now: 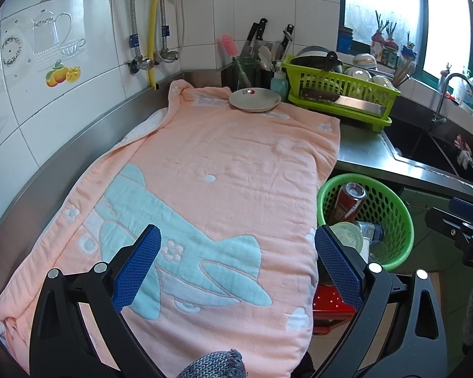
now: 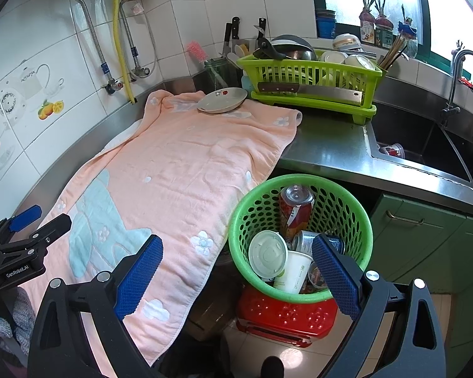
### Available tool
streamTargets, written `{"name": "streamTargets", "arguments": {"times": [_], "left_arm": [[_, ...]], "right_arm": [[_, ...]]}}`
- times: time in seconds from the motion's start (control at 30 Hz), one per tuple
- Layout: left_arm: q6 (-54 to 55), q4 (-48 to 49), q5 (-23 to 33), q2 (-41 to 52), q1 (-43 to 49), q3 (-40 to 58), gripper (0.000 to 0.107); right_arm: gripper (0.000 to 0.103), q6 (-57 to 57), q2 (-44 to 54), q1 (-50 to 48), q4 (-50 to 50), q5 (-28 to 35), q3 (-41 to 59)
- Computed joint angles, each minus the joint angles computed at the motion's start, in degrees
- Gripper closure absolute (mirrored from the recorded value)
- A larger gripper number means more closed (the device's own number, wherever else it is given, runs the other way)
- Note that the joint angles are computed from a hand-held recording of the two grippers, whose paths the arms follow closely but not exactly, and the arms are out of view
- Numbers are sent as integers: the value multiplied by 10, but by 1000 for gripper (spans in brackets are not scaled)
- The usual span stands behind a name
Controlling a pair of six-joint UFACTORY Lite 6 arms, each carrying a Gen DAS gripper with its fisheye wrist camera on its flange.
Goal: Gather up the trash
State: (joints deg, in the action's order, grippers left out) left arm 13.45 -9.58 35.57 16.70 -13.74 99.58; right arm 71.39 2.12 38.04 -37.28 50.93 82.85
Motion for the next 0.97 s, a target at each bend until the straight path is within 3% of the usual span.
{"name": "streamTargets", "arguments": {"times": [0.97], "left_arm": [[-12, 5, -4, 1, -11, -2, 10]], "right_arm": [[11, 3, -1, 1, -2, 3, -3]]}}
